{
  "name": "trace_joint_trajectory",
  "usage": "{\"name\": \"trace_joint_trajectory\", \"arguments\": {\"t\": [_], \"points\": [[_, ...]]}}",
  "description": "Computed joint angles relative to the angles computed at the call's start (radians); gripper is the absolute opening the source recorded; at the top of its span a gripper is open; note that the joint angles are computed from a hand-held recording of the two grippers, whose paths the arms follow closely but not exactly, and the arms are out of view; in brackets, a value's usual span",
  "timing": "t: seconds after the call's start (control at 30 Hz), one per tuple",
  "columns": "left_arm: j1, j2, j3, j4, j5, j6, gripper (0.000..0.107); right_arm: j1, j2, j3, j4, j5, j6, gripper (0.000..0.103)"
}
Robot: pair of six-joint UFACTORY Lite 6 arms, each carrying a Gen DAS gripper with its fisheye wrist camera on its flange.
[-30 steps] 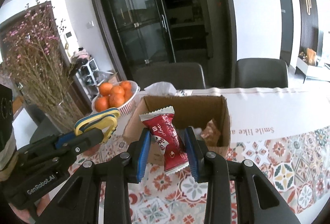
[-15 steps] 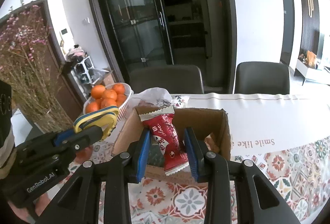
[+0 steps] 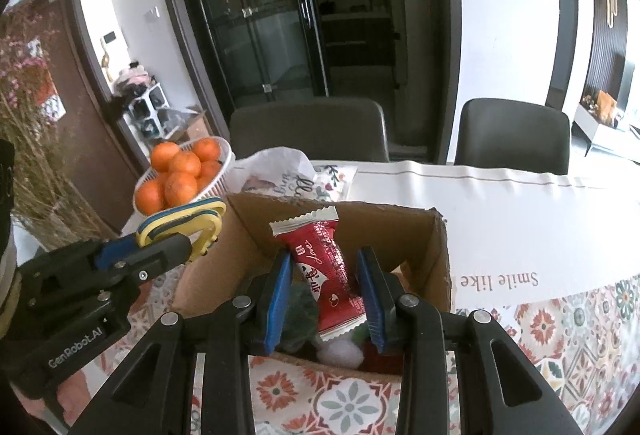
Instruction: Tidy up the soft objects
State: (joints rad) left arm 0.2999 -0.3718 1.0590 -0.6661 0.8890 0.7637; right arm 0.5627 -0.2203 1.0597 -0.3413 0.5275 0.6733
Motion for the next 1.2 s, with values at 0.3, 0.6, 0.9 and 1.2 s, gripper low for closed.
{"name": "trace_joint_trajectory", "arguments": {"t": [0.3, 0.6, 0.9, 1.2], "points": [[-0.073, 0.114, 0.023, 0.063, -0.089, -0.037, 0.025, -0.063, 0.113, 0.039, 0.085, -0.031, -0.112, 0.035], [-0.115, 0.145, 0.019, 0.126, -0.142, -0.100, 0.042, -0.115, 0.172, 0.067, 0.141, -0.032, -0.154, 0.050], [-0.055, 0.012, -0.042, 0.195, -0.096, -0.157, 0.051, -0.035, 0.068, 0.012, 0.018, 0.035, 0.022, 0.050], [0.217, -0.264, -0.105, 0.102, 0.107, 0.037, 0.076, 0.250, -0.136, -0.056, -0.283, 0.265, 0.447, 0.067]]}}
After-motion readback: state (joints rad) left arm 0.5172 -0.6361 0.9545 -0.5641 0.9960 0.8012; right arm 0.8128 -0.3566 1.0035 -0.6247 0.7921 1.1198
